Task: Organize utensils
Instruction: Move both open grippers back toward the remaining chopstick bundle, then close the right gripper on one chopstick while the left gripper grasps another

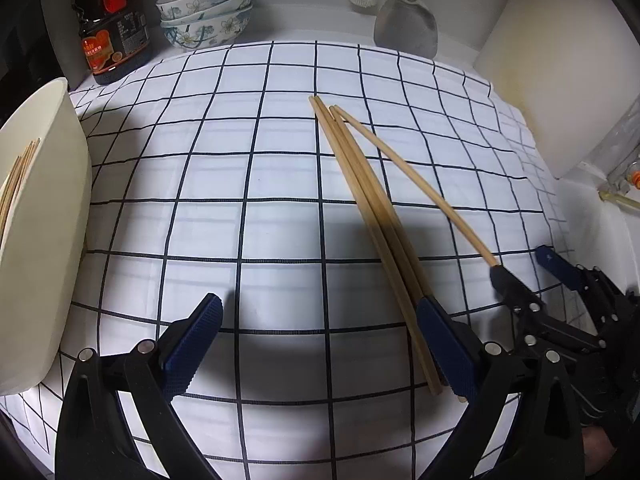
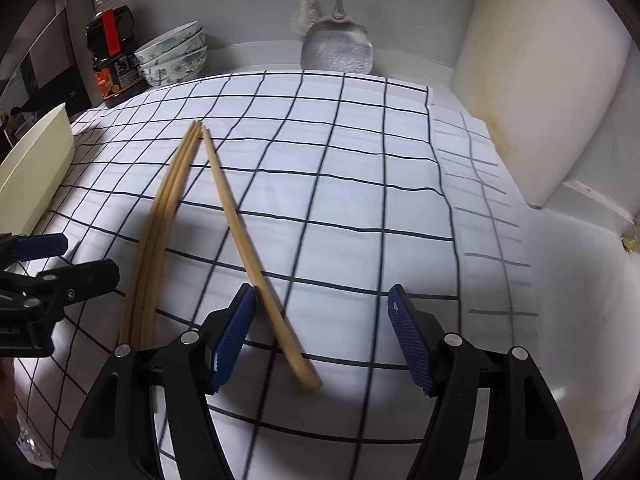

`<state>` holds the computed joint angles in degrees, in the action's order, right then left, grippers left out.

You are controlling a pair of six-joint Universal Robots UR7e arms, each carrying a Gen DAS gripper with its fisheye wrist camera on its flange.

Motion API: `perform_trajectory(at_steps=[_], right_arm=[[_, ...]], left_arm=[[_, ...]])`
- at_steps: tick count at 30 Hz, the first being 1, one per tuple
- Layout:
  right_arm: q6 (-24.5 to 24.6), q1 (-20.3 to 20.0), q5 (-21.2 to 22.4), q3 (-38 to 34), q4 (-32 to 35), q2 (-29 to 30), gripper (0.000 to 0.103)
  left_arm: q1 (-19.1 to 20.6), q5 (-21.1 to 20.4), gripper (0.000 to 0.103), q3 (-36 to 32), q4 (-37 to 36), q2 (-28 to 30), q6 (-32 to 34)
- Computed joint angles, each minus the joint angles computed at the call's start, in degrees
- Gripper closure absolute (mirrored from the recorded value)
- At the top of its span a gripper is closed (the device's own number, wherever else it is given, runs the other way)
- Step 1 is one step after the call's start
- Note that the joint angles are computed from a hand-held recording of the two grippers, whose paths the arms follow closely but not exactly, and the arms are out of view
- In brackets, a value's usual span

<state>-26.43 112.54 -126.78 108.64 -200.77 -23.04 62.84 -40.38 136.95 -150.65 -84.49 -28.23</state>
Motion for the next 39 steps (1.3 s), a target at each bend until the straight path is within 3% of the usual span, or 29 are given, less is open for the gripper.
perform_trajectory(at_steps=[15,27,36,39], right_arm=[[-0.2,0.1,0.4,-0.4,-0.1,0.2,0.037],[-0.6,0.2,0.5,-1.5,0.9,0.6,0.037],[-1.8,0.2,0.9,-2.9,1.3,1.4,0.037],[-3.5,0.2,1.4,-4.0,1.4,2.1,0.037]], left_arm=[[-0.3,3.0,0.006,-0.8,1.4,2.6,-1.8],[-0.2,3.7,0.006,-0.2,4.5,0.2,-5.2],[0.1,6.1,0.007,-2.1,4.6,3.5,-4.4],[0.1,7.0,0.019,-1.9,1.2,4.3,-2.0]])
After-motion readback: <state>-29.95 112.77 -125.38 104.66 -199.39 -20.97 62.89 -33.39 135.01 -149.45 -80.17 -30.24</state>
